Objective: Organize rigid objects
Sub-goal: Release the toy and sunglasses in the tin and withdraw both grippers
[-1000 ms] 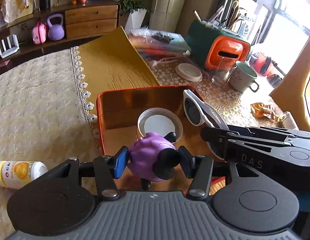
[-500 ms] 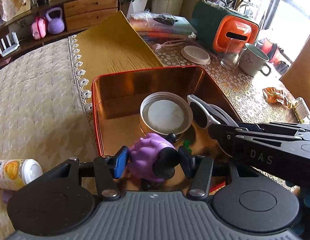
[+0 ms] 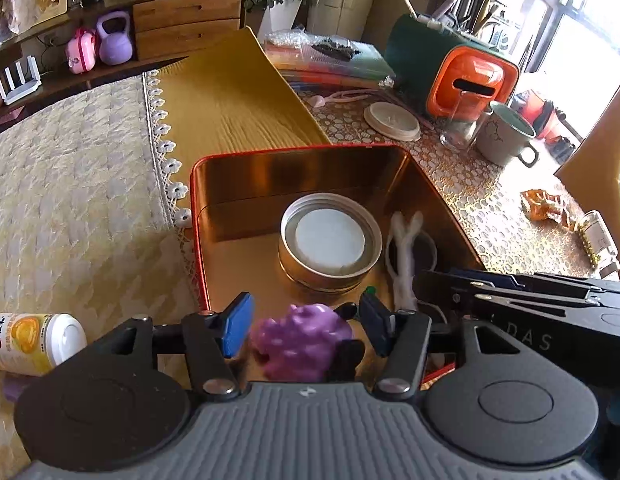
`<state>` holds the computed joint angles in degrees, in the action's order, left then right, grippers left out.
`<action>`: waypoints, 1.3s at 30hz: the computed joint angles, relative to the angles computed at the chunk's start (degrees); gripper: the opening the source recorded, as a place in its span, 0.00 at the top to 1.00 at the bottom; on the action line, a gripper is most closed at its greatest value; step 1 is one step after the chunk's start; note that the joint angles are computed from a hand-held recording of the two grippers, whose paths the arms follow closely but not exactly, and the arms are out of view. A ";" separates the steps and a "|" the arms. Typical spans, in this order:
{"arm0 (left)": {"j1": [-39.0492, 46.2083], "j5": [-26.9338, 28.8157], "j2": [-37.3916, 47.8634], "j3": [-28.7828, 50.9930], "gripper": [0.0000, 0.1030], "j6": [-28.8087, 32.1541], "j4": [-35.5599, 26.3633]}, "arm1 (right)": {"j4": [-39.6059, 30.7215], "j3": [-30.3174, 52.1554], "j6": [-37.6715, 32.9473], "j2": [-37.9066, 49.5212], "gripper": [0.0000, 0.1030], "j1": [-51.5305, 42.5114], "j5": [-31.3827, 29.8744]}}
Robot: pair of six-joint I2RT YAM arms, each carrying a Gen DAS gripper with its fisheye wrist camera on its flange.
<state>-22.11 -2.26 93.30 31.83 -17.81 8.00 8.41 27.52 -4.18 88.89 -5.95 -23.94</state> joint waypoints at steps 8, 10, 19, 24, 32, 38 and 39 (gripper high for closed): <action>0.01 0.57 -7.08 -3.57 0.43 0.20 -0.83 | -2.25 -2.16 -0.94 -5.55 0.59 -1.67 -1.93; -0.08 0.80 -9.56 -4.69 0.43 0.67 -1.64 | -3.00 -2.92 -1.37 -7.55 0.57 -1.82 -2.11; 1.55 2.63 -25.26 -10.61 0.35 2.42 -7.98 | -10.43 -7.22 -3.69 -21.15 0.44 -2.20 -3.38; 4.14 3.61 -33.75 -12.92 0.35 3.48 -13.32 | -16.19 -8.73 -5.87 -29.61 0.38 -1.97 -3.79; 8.42 6.26 -49.11 -15.82 0.34 5.80 -24.55 | -24.90 -10.54 -6.29 -42.65 0.33 0.41 -3.85; 11.62 7.89 -62.52 -16.93 0.24 7.77 -35.40 | -31.26 -11.63 -6.15 -51.94 0.25 2.79 -3.21; 12.22 7.80 -65.00 -17.16 0.22 8.09 -37.29 | -32.50 -11.78 -6.29 -53.67 0.21 3.02 -3.13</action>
<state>-9.89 5.54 28.31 14.68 -9.72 -29.29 -24.09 15.74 -10.46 35.22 -2.93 -27.06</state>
